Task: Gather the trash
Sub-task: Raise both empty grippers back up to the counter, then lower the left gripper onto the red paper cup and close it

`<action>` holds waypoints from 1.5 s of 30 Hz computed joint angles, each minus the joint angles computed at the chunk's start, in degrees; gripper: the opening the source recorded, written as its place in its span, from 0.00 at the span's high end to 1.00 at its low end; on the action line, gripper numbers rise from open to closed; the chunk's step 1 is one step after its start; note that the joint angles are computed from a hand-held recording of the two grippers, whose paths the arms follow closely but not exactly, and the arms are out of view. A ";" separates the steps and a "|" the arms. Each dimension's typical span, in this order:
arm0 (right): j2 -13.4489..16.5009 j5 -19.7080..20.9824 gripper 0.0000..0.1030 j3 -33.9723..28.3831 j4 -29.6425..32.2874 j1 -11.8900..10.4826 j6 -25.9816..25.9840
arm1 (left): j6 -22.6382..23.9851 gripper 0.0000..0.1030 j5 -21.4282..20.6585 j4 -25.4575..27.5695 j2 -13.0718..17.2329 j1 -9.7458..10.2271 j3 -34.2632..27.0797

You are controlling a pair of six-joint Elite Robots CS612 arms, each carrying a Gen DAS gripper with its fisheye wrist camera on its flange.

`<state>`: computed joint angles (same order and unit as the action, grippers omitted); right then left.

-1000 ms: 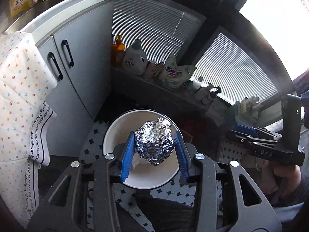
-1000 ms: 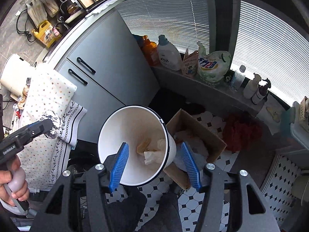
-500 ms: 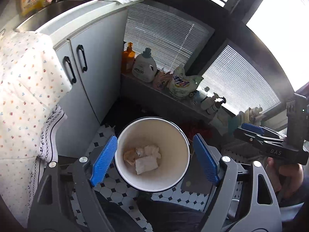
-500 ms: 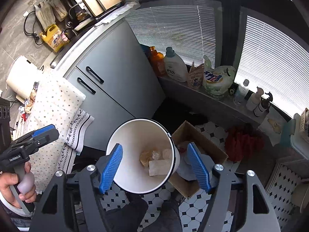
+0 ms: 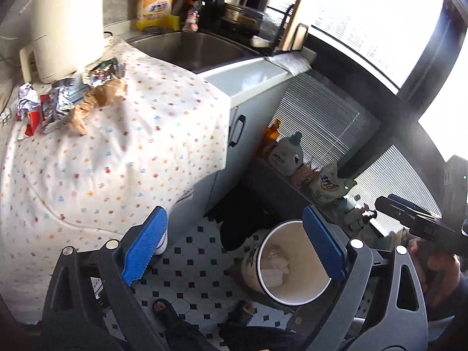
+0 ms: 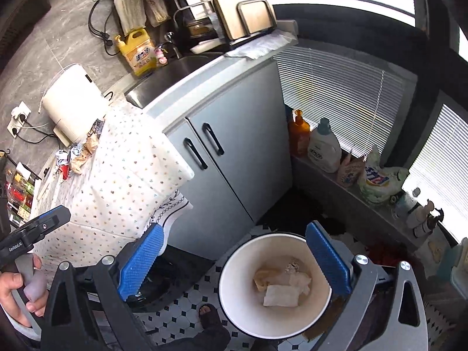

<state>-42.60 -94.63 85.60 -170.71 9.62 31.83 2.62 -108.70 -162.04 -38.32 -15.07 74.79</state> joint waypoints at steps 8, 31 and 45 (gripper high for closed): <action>4.45 0.18 0.08 -11.37 3.97 2.94 -2.45 | -3.25 0.09 0.34 -3.23 1.50 4.38 -3.55; 19.21 -6.20 0.12 -42.61 20.71 10.50 -0.59 | -1.49 0.21 -6.73 6.52 14.51 13.36 -28.01; 24.02 -8.01 0.14 -54.34 31.56 11.38 2.43 | -3.37 0.23 -8.95 18.51 25.07 14.76 -47.68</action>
<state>-18.58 -102.64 31.26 -139.14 20.99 34.26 -0.76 -117.65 -143.54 -13.25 -0.31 27.12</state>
